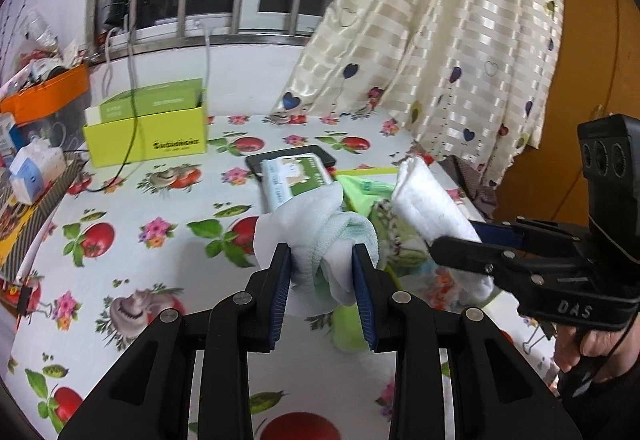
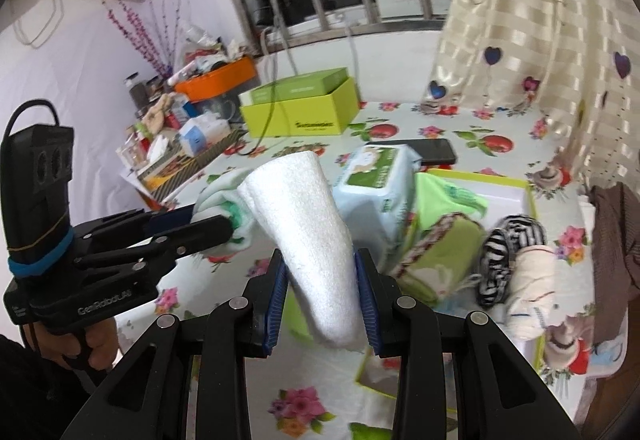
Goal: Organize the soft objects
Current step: 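Lower the towel and cloth into the tray and open both grippers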
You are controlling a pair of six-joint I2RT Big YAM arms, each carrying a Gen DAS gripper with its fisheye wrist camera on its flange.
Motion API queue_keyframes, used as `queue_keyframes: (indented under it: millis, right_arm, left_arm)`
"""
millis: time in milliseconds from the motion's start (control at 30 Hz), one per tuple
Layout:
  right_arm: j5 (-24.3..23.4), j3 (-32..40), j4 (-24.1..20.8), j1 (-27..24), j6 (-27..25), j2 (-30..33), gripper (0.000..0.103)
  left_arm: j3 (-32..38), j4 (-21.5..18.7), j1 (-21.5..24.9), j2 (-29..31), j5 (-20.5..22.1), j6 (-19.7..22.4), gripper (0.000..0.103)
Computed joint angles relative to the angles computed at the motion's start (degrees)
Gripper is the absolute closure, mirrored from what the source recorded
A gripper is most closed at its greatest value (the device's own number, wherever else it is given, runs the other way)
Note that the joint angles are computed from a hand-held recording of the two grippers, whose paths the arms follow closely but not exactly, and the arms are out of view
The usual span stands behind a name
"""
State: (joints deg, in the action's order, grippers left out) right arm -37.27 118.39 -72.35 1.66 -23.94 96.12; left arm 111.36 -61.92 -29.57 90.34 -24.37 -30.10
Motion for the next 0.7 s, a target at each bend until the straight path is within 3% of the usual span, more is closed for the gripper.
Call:
queue_keyframes:
  millis: [367, 700]
  right_arm:
    - [3.63, 6.26, 1.48, -4.06, 3.71, 4.58, 0.071]
    - [8.74, 23.83, -5.39, -4.88, 4.50, 16.87, 0.071]
  left_arm:
    - [6.04, -0.05, -0.36, 4.51, 2.67, 2.47, 0.071]
    - [8.19, -0.25, -0.17, 6.47, 4.29, 2.94, 0.071]
